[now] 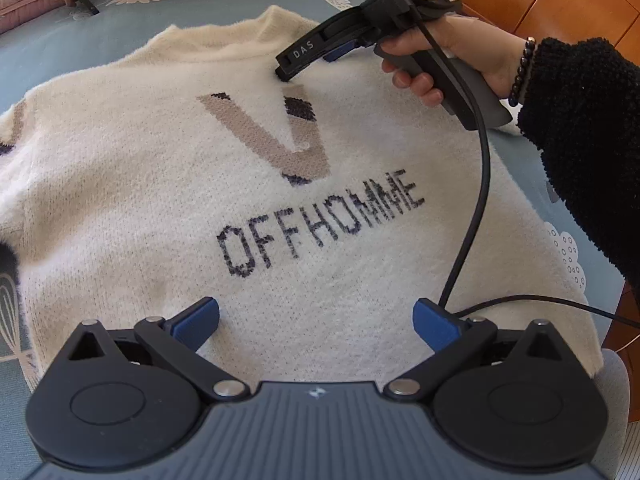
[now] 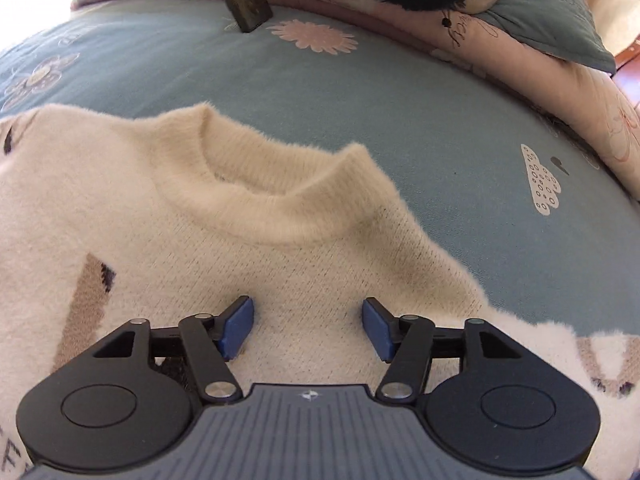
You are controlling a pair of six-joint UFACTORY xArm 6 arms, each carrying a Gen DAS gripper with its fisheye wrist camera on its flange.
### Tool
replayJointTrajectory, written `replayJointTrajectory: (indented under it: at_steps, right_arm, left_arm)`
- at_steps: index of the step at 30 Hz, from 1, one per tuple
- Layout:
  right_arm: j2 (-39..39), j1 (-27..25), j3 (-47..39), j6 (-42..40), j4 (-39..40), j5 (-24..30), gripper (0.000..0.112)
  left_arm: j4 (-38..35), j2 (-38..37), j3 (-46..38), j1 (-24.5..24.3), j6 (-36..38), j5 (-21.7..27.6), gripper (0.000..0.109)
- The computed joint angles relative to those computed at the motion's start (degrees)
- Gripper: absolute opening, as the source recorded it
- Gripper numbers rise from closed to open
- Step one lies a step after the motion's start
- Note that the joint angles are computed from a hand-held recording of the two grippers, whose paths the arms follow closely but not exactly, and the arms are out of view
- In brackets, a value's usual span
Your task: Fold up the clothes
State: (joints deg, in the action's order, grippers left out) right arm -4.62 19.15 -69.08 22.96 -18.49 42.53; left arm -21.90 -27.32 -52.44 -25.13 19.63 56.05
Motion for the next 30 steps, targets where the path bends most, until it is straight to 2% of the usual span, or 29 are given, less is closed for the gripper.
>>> replayJointTrajectory:
  at_steps: [3, 6, 8, 12, 18, 21, 24, 26, 30]
  right_arm:
    - [0.83, -1.09, -0.28, 1.65, 1.47, -1.66, 0.078]
    - [0.63, -0.53, -0.94, 3.17, 1.02, -0.03, 0.078]
    - [-0.93, -0.63, -0.88, 3.82, 3.38, 2.15, 0.078]
    - [-11.46, -1.92, 5.78, 3.90, 8.70, 1.33, 0.078]
    - [-34.57, -6.40, 20.08, 10.47, 11.33, 2.96, 0.078]
    - [-44.82, -11.52, 25.13, 13.84, 10.34, 8.48, 0.078]
    - [-52.54, -19.14, 29.52, 14.73, 12.32, 13.75, 0.078]
    - [-56.54, -25.17, 32.97, 14.32, 15.02, 14.32, 0.078]
    - [-62.35, -37.73, 40.22, 10.44, 24.52, 11.37, 0.081]
  left_arm:
    - [-0.21, 0.22, 0.06, -0.01, 0.27, 0.00, 0.102]
    - [-0.24, 0.24, 0.05, 0.07, 0.10, -0.11, 0.102]
    - [-0.09, 0.11, 0.03, 0.02, 0.05, -0.21, 0.102]
    - [-0.46, -0.06, -0.08, -0.33, 0.52, -0.14, 0.102]
    - [1.36, -1.12, 0.63, -2.74, 0.19, -1.01, 0.102]
    - [1.05, -1.73, 1.25, -3.80, 0.89, -0.98, 0.102]
    - [1.81, -1.83, 1.67, -4.62, 0.46, -1.13, 0.102]
    - [2.38, -1.75, 1.92, -5.08, 0.08, -1.31, 0.102]
    - [2.70, -1.32, 2.20, -5.34, -0.08, -1.69, 0.102]
